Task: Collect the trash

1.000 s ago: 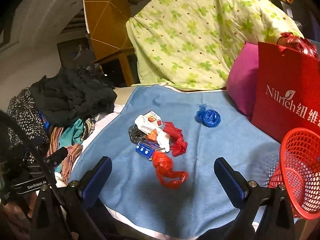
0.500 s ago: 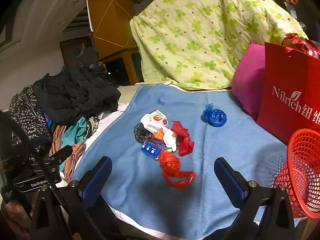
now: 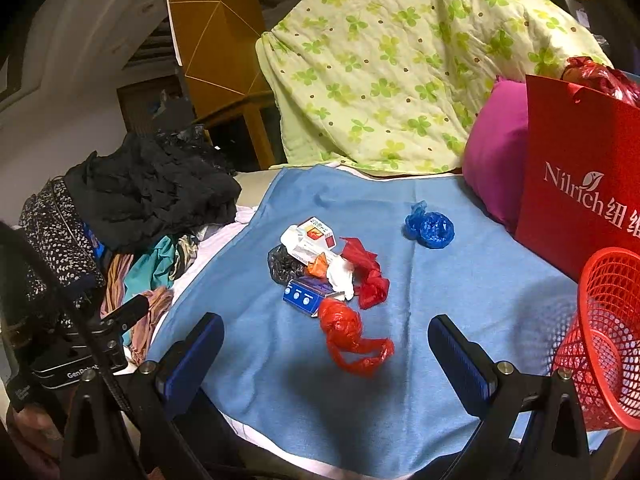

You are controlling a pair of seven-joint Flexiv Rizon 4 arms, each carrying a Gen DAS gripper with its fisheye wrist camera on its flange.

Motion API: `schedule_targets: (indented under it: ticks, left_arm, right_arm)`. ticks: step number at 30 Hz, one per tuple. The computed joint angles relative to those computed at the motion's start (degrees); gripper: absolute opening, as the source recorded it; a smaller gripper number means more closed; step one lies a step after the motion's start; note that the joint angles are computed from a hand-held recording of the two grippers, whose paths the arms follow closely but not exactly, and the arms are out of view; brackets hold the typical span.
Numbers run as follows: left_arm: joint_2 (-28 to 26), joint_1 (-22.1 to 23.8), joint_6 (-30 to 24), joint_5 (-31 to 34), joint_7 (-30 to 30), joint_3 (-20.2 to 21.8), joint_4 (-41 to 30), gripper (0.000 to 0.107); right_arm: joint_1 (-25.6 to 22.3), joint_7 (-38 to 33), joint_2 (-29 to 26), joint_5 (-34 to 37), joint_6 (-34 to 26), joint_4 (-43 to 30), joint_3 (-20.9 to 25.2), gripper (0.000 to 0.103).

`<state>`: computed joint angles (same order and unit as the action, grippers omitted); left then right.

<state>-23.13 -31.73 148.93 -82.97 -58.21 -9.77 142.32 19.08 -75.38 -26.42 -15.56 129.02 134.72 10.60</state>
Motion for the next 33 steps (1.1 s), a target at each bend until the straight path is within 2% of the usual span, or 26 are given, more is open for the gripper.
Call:
schedule_targets:
  ticks: [23, 33]
  left_arm:
    - [-0.90, 1.08, -1.89, 0.38, 1.19, 0.31, -0.88, 0.103]
    - [-2.60, 3.66, -4.93, 2.27, 1.95, 1.36, -2.59, 0.103]
  right_arm:
    - [-1.45, 2.97, -2.28, -2.56, -0.63, -1.76, 0.61, 0.103]
    - [-5.96, 8.45, -7.62, -11.28, -4.54, -7.42, 2.94, 0.103]
